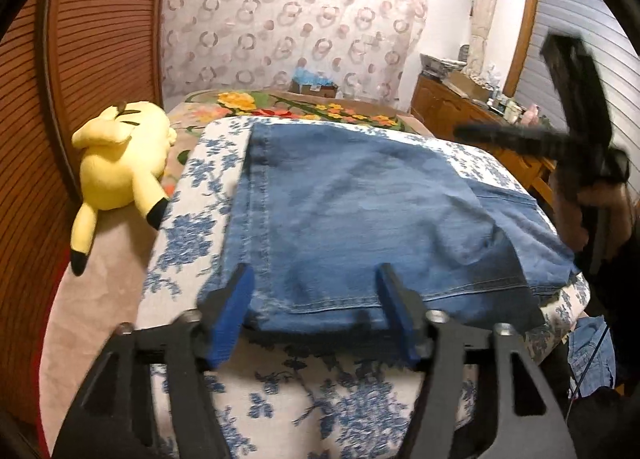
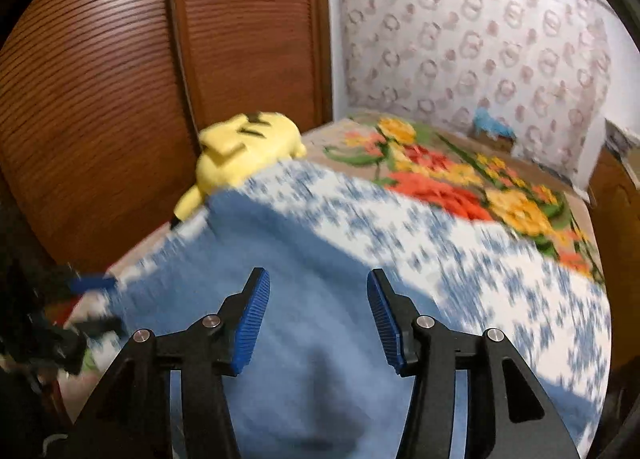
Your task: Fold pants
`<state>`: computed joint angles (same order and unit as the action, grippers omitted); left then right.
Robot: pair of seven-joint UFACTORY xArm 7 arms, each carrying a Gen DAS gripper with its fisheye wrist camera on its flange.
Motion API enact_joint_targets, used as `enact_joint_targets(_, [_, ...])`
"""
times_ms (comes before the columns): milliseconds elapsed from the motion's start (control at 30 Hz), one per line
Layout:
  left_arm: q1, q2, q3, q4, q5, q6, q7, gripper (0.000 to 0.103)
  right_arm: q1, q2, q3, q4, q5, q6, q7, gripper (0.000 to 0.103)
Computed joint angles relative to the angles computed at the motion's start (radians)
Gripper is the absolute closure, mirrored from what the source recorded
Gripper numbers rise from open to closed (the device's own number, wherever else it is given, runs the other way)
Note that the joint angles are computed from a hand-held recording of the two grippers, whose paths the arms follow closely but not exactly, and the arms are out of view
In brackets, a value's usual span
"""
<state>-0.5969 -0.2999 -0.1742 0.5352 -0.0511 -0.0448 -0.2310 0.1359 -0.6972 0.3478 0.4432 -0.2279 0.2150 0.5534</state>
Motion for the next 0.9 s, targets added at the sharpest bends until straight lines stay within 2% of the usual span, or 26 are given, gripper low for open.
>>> enact_joint_targets(100, [-0.002,0.023,-0.020,0.023,0.006,0.000,-0.007,0.031,0.023,-0.061,-0.043,-0.088,0.032,0.019,0.012,0.050])
enact_joint_targets(233, [0.039,0.055,-0.092,0.058,0.039,0.006,-0.040,0.031,0.053,-0.079,-0.101,-0.143,0.077,0.024,0.003,0.050])
enact_joint_targets(300, [0.044,0.074,-0.117,0.077,0.060,0.011,-0.046,0.031,0.068,-0.061,-0.118,-0.145,0.094,0.016,-0.008,0.050])
enact_joint_targets(367, [0.088,0.086,-0.167,0.093,0.099,0.022,-0.076,0.031,0.075,-0.040,-0.151,-0.136,0.105,0.006,-0.038,0.050])
enact_joint_targets(433, [0.122,0.101,-0.203,0.108,0.139,0.035,-0.111,0.031,0.065,0.017,-0.154,-0.101,0.118,-0.011,-0.047,0.050])
enact_joint_targets(500, [0.125,0.111,-0.206,0.114,0.162,0.041,-0.129,0.031,0.064,0.050,-0.165,-0.082,0.129,-0.023,-0.063,0.051])
enact_joint_targets(600, [0.121,0.121,-0.195,0.117,0.184,0.046,-0.145,0.031,0.057,0.127,-0.171,-0.032,0.134,-0.058,-0.092,0.070])
enact_joint_targets(667, [0.118,0.119,-0.192,0.116,0.192,0.047,-0.159,0.031,0.068,0.186,-0.193,-0.012,0.146,-0.095,-0.122,0.096])
enact_joint_targets(733, [0.119,0.111,-0.192,0.110,0.201,0.045,-0.170,0.031,0.059,0.213,-0.183,0.010,0.141,-0.118,-0.143,0.098])
enact_joint_targets(800, [0.115,0.102,-0.185,0.103,0.203,0.044,-0.172,0.031,0.000,0.200,-0.115,0.025,0.110,-0.129,-0.123,0.099])
enact_joint_targets(900, [0.110,0.092,-0.180,0.097,0.205,0.041,-0.174,0.031,-0.028,0.161,-0.069,0.042,0.081,-0.166,-0.114,0.099])
